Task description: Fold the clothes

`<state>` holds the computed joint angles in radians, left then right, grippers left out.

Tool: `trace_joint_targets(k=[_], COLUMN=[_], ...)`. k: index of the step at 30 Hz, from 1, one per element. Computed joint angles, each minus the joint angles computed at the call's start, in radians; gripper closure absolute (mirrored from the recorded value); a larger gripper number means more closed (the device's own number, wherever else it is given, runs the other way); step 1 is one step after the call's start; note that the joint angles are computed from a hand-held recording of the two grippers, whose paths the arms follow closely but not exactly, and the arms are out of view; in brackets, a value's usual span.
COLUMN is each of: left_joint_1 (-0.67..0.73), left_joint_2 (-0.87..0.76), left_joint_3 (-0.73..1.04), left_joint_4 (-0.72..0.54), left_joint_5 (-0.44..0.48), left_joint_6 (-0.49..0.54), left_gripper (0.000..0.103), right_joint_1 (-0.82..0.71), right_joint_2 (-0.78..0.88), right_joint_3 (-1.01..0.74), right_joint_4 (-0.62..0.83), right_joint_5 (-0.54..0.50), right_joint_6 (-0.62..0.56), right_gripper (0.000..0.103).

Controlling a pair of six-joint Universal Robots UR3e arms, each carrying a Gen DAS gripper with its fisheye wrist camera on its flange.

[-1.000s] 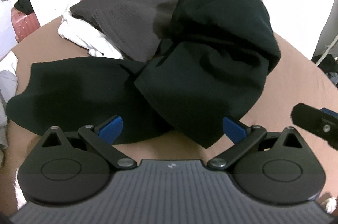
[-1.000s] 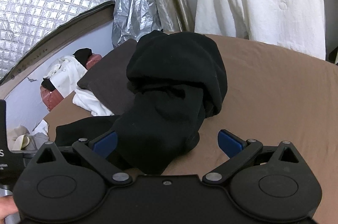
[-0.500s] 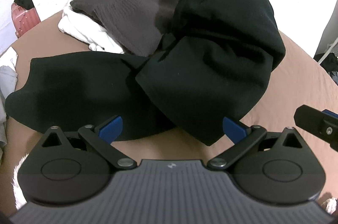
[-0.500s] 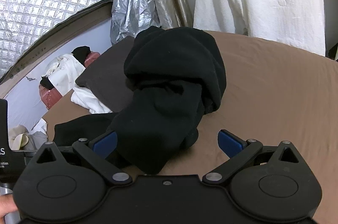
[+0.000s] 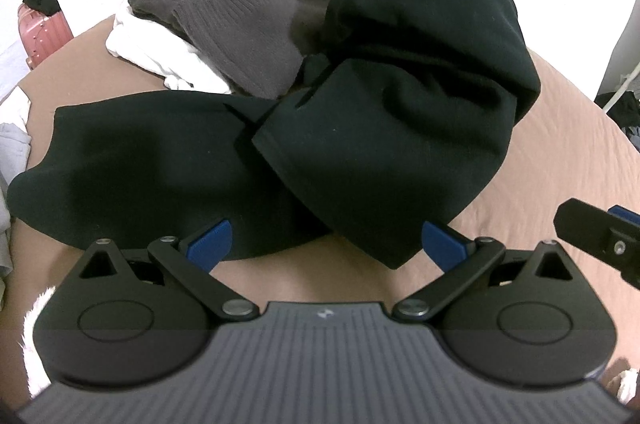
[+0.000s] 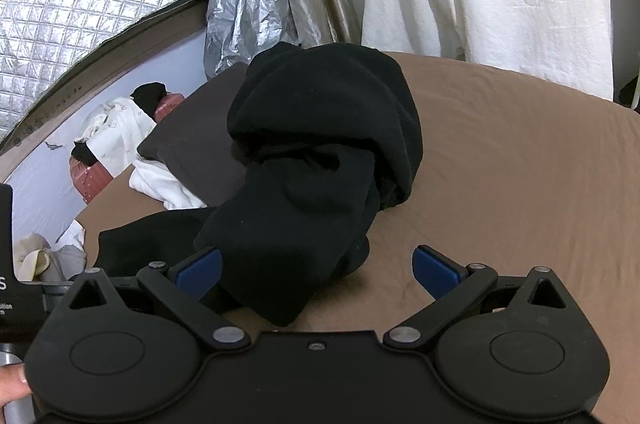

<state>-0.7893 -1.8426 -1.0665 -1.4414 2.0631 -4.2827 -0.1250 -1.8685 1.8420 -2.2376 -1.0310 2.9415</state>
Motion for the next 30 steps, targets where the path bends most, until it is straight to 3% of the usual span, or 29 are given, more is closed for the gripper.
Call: trace_joint_targets(k=[8,11,14,18,21,23,25,28,30], left_joint_1=[0.007,0.013,0.041,0.049,0.083,0.130,0.176,0.224,0.276], left_joint_2=[0.013,0.043,0.087,0.108,0.158,0.182,0.152,0.044,0.003], left_joint_3=[-0.043,-0.154,-0.274,-0.345,-0.456,-0.521,-0.479,-0.268,-0.188], left_joint_4=[0.040,0.135,0.212,0.262,0.364,0.448,0.460,0.333,0.304], left_joint_5=[-0.002,0.022,-0.006,0.029,-0.021,-0.108,-0.167,-0.165,-0.211], left_joint_6=[-0.013,-0.137,-0.239,-0.287,-0.343,-0.365,-0.299,-0.117,-0.003], left_gripper=[0.000,0.000,0.000,0.000,0.000,0.000,0.000,0.000,0.000], right_joint_1=[-0.003,-0.016,-0.069,-0.122,-0.106,-0.060,0.002,0.023,0.032], right_joint_2=[-0.002,-0.009,-0.058,-0.096,-0.057,0.014,0.108,0.228,0.310], right_joint_3=[0.010,0.035,0.108,0.178,0.225,0.215,0.144,-0.016,-0.150], right_joint_4=[-0.003,-0.033,-0.101,-0.173,-0.300,-0.396,-0.469,-0.471,-0.421], right_joint_5=[0.007,0.029,0.127,0.246,0.239,0.181,0.092,0.087,0.090], right_joint_6=[-0.006,-0.009,-0.010,-0.018,0.006,0.015,-0.008,-0.079,-0.110], right_gripper=[0.000,0.000,0.000,0.000,0.000,0.000,0.000,0.000,0.000])
